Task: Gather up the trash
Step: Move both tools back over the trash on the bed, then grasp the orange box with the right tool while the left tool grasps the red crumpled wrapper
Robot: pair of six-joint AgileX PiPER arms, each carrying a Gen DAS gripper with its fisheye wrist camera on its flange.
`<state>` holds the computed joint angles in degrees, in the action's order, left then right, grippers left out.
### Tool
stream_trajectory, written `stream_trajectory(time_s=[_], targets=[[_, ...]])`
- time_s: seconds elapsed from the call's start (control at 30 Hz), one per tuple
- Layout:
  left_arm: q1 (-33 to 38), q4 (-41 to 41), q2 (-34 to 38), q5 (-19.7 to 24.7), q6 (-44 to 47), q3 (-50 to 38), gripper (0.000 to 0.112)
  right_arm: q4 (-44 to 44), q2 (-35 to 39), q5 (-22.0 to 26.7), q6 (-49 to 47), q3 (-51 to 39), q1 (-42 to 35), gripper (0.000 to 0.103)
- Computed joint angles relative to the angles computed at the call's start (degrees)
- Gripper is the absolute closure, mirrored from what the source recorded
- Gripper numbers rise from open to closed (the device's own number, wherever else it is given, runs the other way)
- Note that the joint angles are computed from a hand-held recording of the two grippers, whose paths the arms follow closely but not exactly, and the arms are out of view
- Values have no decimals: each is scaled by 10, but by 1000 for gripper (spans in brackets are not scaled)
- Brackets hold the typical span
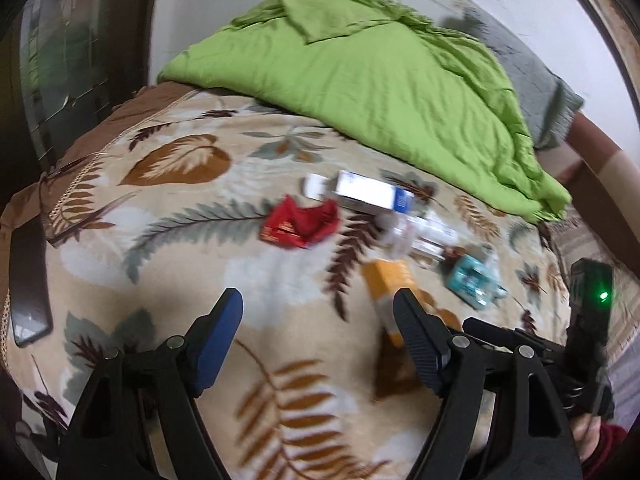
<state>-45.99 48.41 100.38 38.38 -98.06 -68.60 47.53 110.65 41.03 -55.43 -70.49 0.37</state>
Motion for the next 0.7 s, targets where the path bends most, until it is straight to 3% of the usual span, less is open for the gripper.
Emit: stream_trajectory(time_s=[0.07,0.23,0.33,0.53,0.7], targets=[[26,-8,-3,-18,8,10,34,-33,28,-38,42,-20,31,31],[88,-48,25,-61,65,-11,33,-101,77,-78,113,-58,71,32],[118,-92,61,-84,125,-46,33,-98,83,-86,105,-58,67,50],[149,-158,140,-92,217,-131,33,-10,59,-57,6,-28,2,51],[156,-212,216,-60,300,-224,33,59,30,-18,-88,26,-64,51]])
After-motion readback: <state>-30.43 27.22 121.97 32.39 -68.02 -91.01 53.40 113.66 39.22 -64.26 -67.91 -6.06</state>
